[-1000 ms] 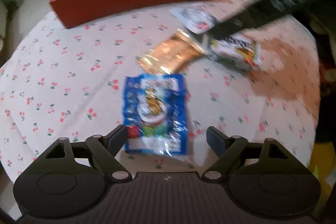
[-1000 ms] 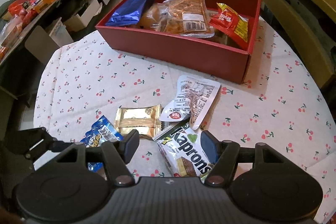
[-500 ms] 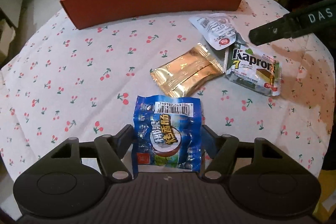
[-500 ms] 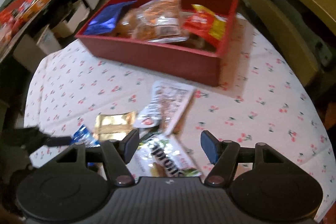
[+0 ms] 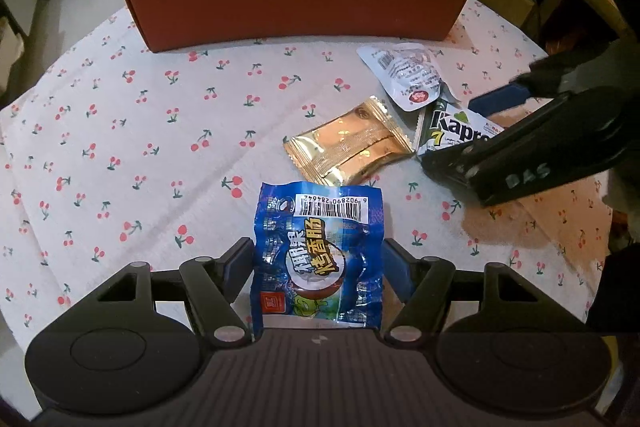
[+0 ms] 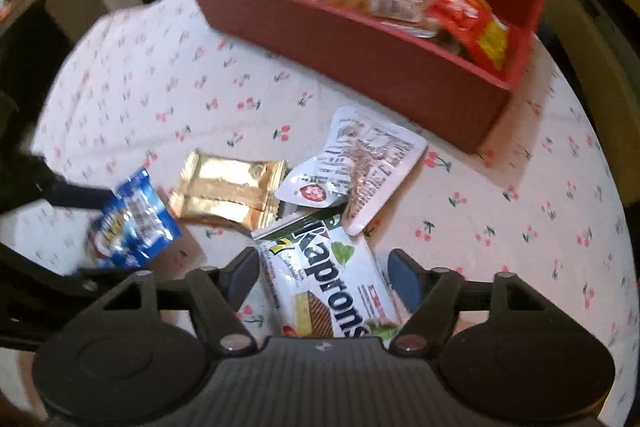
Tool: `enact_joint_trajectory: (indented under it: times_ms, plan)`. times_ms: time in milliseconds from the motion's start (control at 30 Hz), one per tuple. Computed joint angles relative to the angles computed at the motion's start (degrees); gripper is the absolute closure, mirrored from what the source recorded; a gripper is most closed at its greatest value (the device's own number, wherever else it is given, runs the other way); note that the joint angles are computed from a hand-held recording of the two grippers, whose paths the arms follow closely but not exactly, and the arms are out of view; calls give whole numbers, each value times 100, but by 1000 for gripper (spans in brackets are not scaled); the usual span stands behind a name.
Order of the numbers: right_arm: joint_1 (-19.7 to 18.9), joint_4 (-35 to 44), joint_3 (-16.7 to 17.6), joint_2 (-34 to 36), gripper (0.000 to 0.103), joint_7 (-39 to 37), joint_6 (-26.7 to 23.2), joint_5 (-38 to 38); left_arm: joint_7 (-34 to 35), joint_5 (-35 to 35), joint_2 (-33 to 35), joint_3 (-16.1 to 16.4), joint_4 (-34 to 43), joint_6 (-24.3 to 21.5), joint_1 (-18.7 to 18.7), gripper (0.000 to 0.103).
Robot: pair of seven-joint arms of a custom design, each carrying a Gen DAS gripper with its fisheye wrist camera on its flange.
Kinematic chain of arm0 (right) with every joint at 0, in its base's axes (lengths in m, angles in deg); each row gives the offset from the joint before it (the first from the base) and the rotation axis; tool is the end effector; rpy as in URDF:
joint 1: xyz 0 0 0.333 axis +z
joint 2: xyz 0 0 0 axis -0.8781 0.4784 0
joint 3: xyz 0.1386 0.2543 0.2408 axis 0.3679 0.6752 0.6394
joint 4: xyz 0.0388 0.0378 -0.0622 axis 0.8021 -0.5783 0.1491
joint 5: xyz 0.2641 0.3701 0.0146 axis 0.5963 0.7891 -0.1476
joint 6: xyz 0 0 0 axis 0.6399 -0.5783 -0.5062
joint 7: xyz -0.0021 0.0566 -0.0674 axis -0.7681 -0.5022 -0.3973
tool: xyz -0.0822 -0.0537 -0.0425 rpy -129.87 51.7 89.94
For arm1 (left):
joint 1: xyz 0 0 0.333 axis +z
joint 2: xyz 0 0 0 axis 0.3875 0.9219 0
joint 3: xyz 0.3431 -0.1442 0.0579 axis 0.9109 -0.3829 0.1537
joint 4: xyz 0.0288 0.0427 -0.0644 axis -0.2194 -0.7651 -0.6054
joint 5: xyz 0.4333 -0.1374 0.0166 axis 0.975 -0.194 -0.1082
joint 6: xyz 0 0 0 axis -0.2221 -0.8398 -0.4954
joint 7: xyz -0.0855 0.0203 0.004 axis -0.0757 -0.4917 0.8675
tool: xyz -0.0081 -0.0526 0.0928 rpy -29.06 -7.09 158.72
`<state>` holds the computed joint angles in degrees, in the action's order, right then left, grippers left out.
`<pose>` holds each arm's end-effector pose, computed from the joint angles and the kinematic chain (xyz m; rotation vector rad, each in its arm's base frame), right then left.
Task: Organize snacks
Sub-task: 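Grasp the blue sausage bag with the left tool while the right tool grasps the Kapron wafer, then carry the blue sausage bag and Kapron wafer with both tools over the red box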
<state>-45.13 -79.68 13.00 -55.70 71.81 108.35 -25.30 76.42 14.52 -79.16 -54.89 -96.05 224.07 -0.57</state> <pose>0.5600 0.1802 0.4752 -2.2906 1.4888 -0.2016 0.4977 -0.4212 0.5101 -1.6391 2.4278 -0.5064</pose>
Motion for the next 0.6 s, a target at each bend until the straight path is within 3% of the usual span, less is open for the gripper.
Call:
enact_joint_trajectory:
  times_ms: [100,167,300,533,600]
  plan:
    - [8,-76,27,-34,27,18,114,-170,31,-10,24,-5,22,-63,-8,29]
    - [9,-84,10,-83,37,111,21,-114,80,-36,43,-9,36,-120,-16,28]
    - [40,-173,-22,-250,43,212,-101,-21,89,125,55,-13,36,-215,-54,28]
    - [152,-393,3,-411,43,232,-10,-234,43,368,57,-21,48,-305,-100,27]
    - [111,-360,34,-360,37,485,-22,-463,50,356,41,-14,39,-327,-92,24]
